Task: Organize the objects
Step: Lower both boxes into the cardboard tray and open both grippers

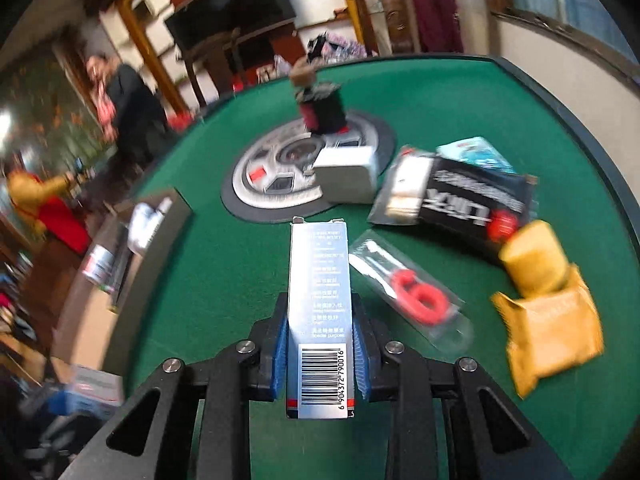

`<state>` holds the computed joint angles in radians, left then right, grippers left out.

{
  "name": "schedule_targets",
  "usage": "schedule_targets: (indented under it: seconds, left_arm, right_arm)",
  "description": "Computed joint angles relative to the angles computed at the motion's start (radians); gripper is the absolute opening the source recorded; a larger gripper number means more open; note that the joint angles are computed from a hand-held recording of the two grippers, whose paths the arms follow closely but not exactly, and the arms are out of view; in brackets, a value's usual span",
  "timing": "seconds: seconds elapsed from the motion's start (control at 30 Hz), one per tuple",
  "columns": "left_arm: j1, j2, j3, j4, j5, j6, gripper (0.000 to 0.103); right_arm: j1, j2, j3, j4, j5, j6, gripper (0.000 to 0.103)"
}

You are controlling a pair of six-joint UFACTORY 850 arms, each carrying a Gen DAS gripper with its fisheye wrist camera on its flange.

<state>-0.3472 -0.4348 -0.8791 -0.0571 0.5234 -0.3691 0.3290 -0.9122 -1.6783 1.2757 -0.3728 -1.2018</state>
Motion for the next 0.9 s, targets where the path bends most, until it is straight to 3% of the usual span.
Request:
schedule_targets:
  seconds: [0.2, 0.33, 0.5, 0.63, 0.9]
  left_arm:
    - [0.011, 0.020, 0.021, 0.062, 0.009, -0.093, 0.034]
    - [0.040, 0.088, 0.090, -0.063, 0.034, -0.007, 0.034]
    - [0.105, 0.182, 0.182, -0.327, 0.035, 0.235, 0.034]
    - [0.170, 0.212, 0.200, -0.534, -0.017, 0.459, 0.034]
    - [0.258, 0.114, 0.090, -0.856, -0.151, 0.874, 0.034]
  right_arm:
    - [-0.054, 0.066, 0.088, 0.158, -0.145, -0.107, 0.029]
    - [-0.050, 0.084, 0.106, 0.185, -0.216, -0.126, 0.030]
    - [-0.015, 0.090, 0.096, 0.197, -0.277, -0.148, 0.030]
    - [0.035, 0.059, 0.042, 0.185, -0.331, -0.122, 0.030]
    - [0.158, -0.064, -0.149, -0.004, -0.359, 0.068, 0.030]
